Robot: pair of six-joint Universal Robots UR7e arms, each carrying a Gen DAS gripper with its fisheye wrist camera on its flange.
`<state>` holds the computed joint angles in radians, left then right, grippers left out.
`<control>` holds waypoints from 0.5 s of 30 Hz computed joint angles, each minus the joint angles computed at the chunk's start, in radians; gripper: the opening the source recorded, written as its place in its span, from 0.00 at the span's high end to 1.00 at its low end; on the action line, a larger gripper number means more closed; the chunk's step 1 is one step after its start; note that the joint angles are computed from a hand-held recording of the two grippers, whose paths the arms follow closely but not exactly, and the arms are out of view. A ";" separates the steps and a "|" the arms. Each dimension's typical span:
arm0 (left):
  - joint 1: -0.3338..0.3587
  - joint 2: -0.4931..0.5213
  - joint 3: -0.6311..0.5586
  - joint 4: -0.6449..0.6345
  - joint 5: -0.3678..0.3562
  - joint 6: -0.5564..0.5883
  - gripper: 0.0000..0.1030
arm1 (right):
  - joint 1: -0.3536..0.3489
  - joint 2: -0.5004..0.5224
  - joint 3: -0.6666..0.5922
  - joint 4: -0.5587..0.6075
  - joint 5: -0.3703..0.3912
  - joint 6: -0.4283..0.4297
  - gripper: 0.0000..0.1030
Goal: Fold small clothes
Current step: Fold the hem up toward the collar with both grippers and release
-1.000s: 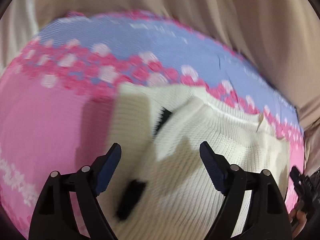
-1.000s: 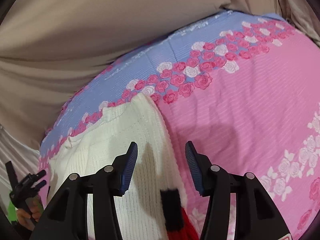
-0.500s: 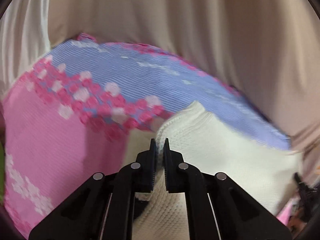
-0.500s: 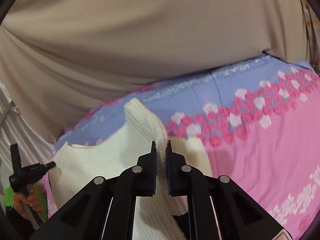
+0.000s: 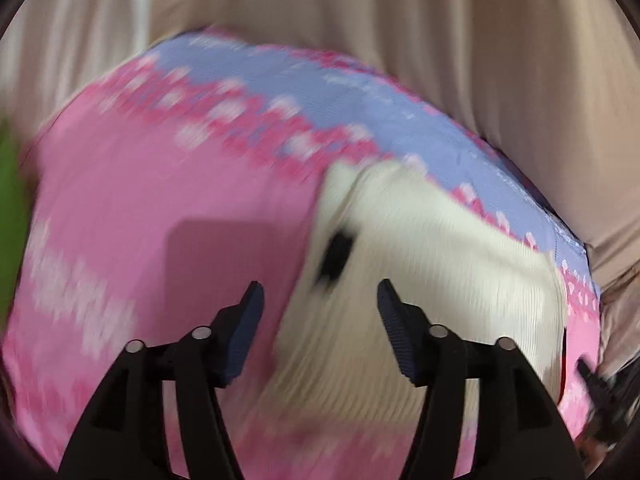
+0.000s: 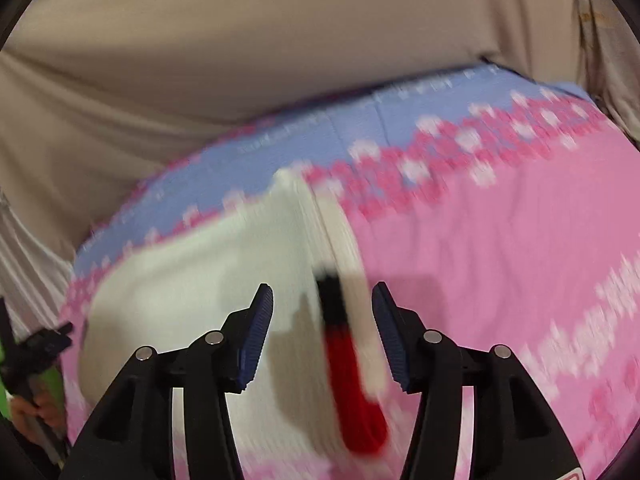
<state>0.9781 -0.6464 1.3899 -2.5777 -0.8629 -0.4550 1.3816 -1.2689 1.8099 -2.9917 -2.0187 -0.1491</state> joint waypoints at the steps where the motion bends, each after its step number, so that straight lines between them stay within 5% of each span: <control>1: 0.001 -0.043 0.079 -0.021 -0.014 -0.062 0.43 | -0.014 -0.033 0.052 0.010 0.003 0.029 0.50; 6: 0.017 -0.107 0.212 -0.013 -0.095 -0.294 0.43 | -0.102 -0.122 0.191 0.049 0.168 0.178 0.46; 10: 0.025 -0.064 0.176 -0.078 -0.162 -0.295 0.34 | -0.141 -0.099 0.181 0.014 0.320 0.272 0.41; 13: 0.031 -0.021 0.115 -0.076 -0.193 -0.281 0.35 | -0.134 -0.052 0.141 -0.011 0.342 0.324 0.39; 14: 0.033 -0.015 0.105 -0.061 -0.198 -0.287 0.45 | -0.135 -0.043 0.130 -0.012 0.350 0.340 0.39; 15: 0.036 -0.007 0.082 -0.025 -0.200 -0.304 0.66 | -0.140 -0.034 0.118 -0.012 0.370 0.359 0.52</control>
